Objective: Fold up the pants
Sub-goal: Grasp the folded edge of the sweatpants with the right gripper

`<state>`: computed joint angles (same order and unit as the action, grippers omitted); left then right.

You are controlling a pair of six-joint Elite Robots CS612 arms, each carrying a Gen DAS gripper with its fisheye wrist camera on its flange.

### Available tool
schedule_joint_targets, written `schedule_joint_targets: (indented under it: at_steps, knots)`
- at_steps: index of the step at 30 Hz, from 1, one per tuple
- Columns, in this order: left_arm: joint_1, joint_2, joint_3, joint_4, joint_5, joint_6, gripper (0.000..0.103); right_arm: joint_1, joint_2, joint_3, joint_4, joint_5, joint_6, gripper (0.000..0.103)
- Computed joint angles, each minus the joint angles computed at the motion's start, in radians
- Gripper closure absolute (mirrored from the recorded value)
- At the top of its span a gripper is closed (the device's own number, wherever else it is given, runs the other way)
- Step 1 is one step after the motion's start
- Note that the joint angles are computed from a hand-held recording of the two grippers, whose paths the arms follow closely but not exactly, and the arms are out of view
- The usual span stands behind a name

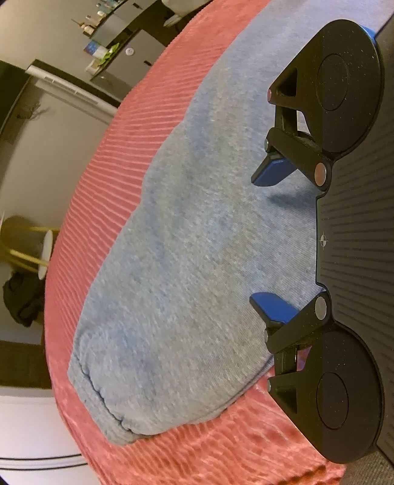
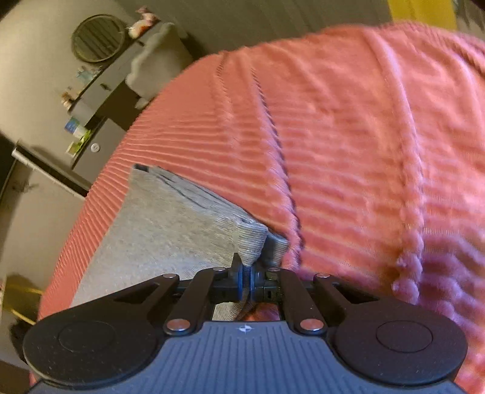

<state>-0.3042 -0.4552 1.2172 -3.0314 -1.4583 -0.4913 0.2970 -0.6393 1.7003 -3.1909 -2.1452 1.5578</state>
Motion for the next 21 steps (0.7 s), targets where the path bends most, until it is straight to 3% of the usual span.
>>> schedule_joint_targets:
  at_steps: [3, 4, 6, 9, 11, 17, 21]
  knots:
    - [0.001, 0.002, -0.001, -0.004, -0.016, 0.0, 0.019, 0.002, 0.02, 0.023, -0.185, -0.027, -0.022, 0.099]
    - [0.001, 0.002, -0.001, -0.001, -0.016, 0.004, 0.019, -0.002, 0.019, 0.031, -0.188, -0.021, -0.015, 0.098]
    - [-0.001, 0.002, -0.003, 0.008, -0.011, 0.013, 0.019, -0.013, -0.001, 0.04, -0.085, 0.019, 0.004, 0.094]
    - [-0.002, 0.002, -0.002, 0.007, -0.007, 0.02, 0.018, -0.001, -0.005, 0.053, -0.085, -0.016, 0.049, 0.09]
    - [-0.005, 0.004, -0.004, 0.012, 0.0, 0.029, 0.018, 0.005, -0.021, 0.058, -0.019, -0.032, 0.076, 0.082]
    - [-0.007, 0.003, 0.001, 0.003, -0.034, 0.081, 0.018, -0.013, -0.002, 0.095, -0.15, 0.043, 0.124, 0.078]
    - [-0.007, 0.002, 0.004, -0.004, -0.07, 0.115, 0.018, -0.023, 0.014, 0.098, -0.226, 0.062, 0.133, 0.069]
